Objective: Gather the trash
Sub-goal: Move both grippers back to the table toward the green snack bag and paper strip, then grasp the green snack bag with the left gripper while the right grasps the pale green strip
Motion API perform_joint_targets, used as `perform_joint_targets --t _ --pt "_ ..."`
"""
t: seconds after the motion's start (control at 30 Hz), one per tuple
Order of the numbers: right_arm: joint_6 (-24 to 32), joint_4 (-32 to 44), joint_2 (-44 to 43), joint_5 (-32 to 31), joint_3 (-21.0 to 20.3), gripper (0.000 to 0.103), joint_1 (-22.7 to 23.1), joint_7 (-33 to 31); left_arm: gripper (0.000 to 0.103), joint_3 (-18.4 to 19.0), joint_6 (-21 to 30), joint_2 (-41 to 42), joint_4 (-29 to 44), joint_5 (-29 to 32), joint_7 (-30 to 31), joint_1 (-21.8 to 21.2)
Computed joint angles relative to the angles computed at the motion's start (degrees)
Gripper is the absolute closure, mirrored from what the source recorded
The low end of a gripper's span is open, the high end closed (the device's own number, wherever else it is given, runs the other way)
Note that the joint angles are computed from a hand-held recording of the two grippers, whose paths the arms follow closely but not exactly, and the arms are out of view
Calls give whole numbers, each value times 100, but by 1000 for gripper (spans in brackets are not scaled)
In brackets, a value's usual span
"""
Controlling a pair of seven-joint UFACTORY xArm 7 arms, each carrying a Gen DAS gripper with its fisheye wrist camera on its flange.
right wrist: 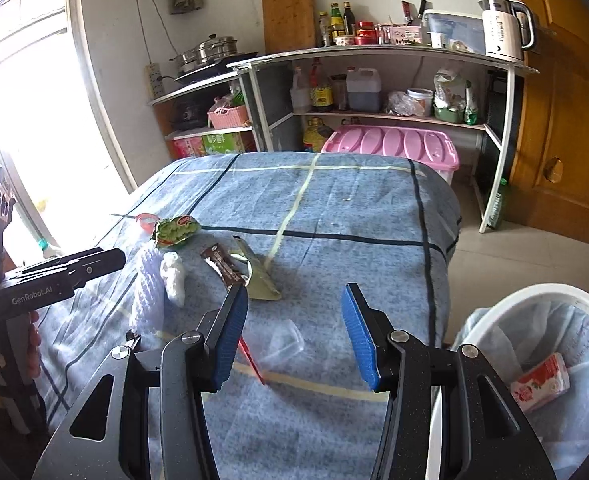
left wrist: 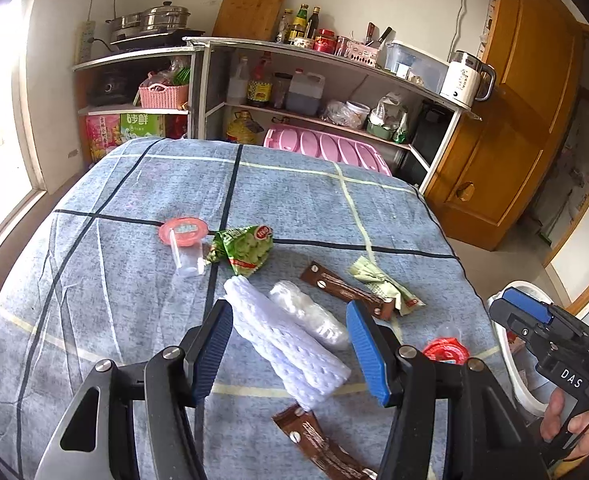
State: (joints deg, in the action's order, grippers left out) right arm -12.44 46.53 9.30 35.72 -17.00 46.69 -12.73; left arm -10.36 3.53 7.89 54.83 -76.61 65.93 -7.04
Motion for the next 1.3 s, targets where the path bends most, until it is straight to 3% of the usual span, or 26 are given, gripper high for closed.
perform_joint_targets --t 0.1,0.2,0.33,0.4,0.53,0.87,1.13,1.3 --pt "301 381 294 -428 553 53 -665 188 44 61 176 218 240 270 -94 106" --pt "543 734 583 -671 647 53 -844 386 44 85 215 514 501 890 -513 178" --pt "768 1108 866 -958 1123 53 -1382 498 44 -13 345 834 790 1550 -865 339" --pt "900 1274 992 -1122 1209 53 -1500 576 44 75 342 1011 926 2071 -1291 278" --pt "1097 1548 1202 -1451 1283 53 -1634 784 44 -81 352 1305 1219 2460 -1574 467" --pt "1594 2039 1600 -2283 1304 58 -1823 1419 44 337 583 1887 1793 4266 -2946 231" --pt "1668 2090 1667 -2796 1671 78 -2203 1777 45 -326 668 2050 1891 4638 -3138 877" --pt "1654 2086 1682 -3137 1848 84 -2388 2027 65 -405 696 2118 1921 5090 -3517 957"
